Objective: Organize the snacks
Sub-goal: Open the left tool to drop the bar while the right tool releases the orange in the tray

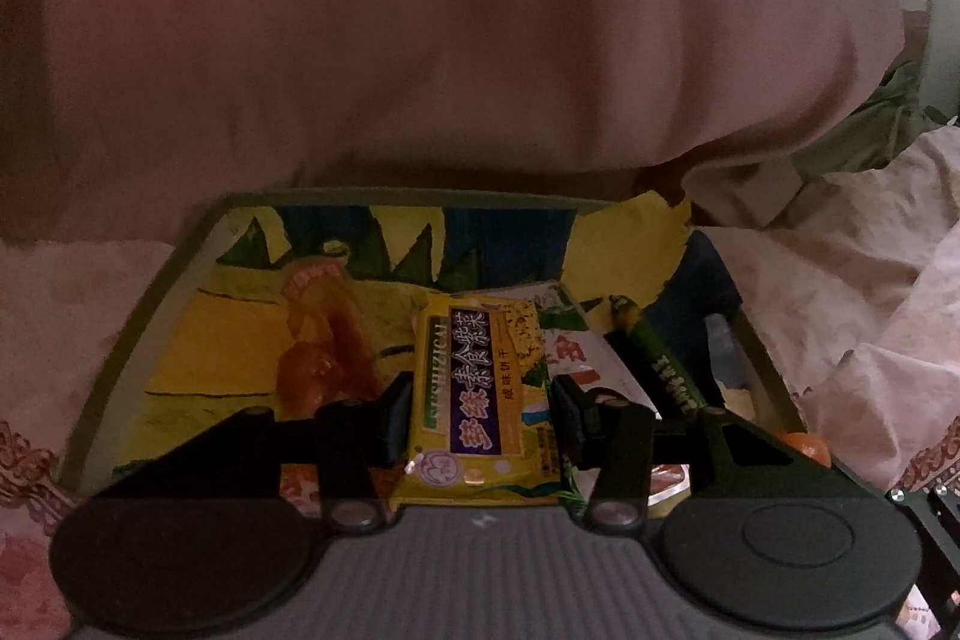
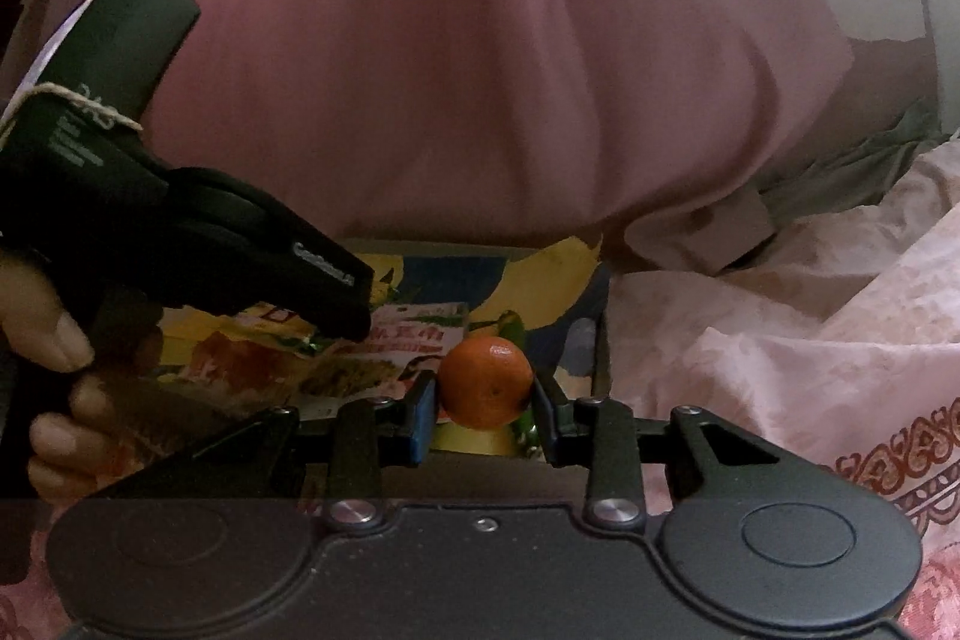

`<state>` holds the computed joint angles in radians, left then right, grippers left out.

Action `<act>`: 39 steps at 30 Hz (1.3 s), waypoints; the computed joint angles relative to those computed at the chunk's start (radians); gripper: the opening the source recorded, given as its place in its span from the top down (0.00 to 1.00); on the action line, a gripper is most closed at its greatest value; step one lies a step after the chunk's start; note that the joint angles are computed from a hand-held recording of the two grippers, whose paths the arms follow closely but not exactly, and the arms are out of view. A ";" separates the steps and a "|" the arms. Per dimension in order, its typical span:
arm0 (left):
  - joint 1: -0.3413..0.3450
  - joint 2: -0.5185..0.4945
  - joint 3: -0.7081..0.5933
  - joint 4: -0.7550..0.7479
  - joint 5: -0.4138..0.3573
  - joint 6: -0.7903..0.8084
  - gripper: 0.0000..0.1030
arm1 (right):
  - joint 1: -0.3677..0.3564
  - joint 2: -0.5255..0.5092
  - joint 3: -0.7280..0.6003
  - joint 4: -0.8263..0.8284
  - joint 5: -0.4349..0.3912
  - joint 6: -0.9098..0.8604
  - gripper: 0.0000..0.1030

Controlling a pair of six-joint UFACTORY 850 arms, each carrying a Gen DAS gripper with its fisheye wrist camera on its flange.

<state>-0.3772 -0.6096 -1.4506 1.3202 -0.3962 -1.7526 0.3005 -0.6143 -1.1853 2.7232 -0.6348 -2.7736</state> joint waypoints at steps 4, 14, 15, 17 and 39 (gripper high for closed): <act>-0.001 -0.016 -0.007 -0.012 0.001 0.005 0.49 | 0.001 -0.004 -0.008 -0.007 0.019 0.014 0.65; -0.011 -0.034 -0.004 0.003 0.004 -0.031 0.49 | 0.005 -0.016 -0.024 0.006 0.055 0.013 0.65; -0.011 -0.033 -0.002 0.014 0.005 -0.047 0.49 | 0.006 -0.017 -0.025 0.011 0.056 0.010 0.65; -0.010 -0.032 0.003 0.032 0.010 -0.077 0.49 | 0.006 -0.022 -0.031 0.014 0.060 0.010 0.65; -0.021 0.108 0.125 0.233 -0.041 -0.372 0.14 | -0.021 0.055 0.032 0.059 -0.048 0.061 0.13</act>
